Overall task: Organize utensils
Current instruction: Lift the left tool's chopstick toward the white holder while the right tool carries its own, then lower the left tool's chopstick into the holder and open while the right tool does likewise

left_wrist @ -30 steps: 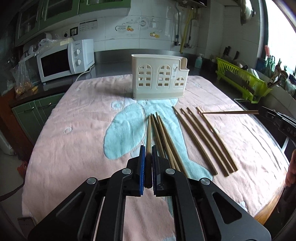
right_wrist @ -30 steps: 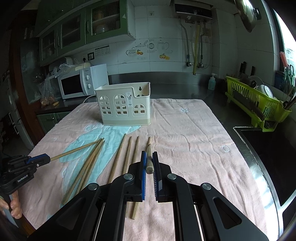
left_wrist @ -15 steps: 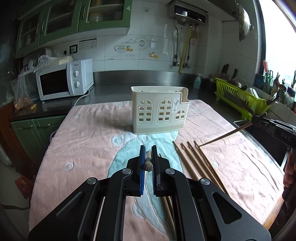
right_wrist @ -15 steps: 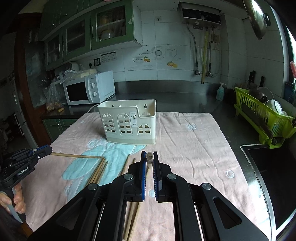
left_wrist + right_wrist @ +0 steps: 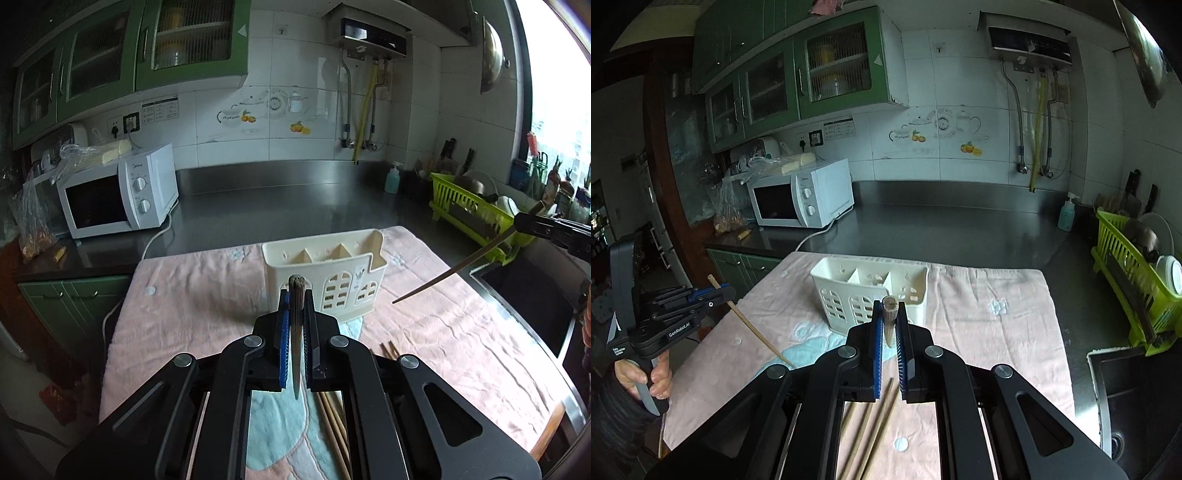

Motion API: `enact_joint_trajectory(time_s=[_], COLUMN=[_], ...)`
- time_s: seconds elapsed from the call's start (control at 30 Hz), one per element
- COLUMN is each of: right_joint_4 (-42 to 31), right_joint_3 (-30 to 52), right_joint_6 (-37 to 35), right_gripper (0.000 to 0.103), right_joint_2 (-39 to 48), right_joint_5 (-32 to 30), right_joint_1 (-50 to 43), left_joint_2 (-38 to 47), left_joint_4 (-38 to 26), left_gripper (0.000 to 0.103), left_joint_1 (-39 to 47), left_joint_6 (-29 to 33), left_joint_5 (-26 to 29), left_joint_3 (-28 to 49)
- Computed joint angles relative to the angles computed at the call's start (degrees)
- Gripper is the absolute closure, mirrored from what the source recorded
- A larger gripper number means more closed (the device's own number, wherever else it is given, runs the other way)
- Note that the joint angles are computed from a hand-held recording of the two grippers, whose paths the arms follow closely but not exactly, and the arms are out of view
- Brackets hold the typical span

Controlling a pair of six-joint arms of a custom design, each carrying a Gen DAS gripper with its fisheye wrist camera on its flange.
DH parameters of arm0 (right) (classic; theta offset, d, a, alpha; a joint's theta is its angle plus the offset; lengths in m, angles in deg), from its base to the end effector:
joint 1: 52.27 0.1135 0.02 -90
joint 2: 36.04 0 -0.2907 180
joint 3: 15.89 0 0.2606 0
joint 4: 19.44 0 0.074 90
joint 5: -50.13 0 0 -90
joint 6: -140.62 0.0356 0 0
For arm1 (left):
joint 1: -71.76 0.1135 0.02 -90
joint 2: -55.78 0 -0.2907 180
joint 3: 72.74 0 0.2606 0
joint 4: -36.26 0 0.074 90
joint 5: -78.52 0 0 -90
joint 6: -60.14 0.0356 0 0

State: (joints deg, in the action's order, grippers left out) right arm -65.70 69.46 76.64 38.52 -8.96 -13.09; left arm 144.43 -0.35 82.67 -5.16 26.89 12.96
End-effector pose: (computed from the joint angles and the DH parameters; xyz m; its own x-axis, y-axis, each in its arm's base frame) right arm 0.2315 0.1651 0.3818 -0.4997 0.0783 -0.8626 0.0017 0.9960 0.0894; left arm 0.3498 0.0449 0.3258 -0.4338 0.2500 -0.8656 0.5534 0.8321 -0.0370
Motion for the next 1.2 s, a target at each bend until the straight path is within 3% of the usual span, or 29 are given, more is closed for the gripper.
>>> enact_joint_trajectory(time_s=[0.33,0.53,0.87,1.2], right_joint_4=[-5.9,-7.9,-8.0,-4.6], right_joint_3=[16.4,22.4,25.4,22.5], right_joint_6=[-6.5,-8.5,-9.4,-7.7], right_gripper=[0.096,0.096,0.096,0.095], right_joint_2=[9.7,15.5,22.6,24.8], right_joint_5=[-4.6,-7.7,-13.2,-15.5], right_joint_1=[-7.4,-11.1,-14.7,-16.0], left_joint_2=[4.6,10.4,21.3,23.5], left_joint_4=[2.1,5.2,-1.0,-2.2], left_gripper=[0.098,0.098,0.098,0.095], left_joint_1=[-4.2,-8.4,-11.4,-11.4], left_joint_6=[-12.0,-16.8,-16.2,-13.8], left_joint_5=[-1.1,-6.5,-10.5,-9.3], left_joint_3=[19.0,26.0,35.5,34.1])
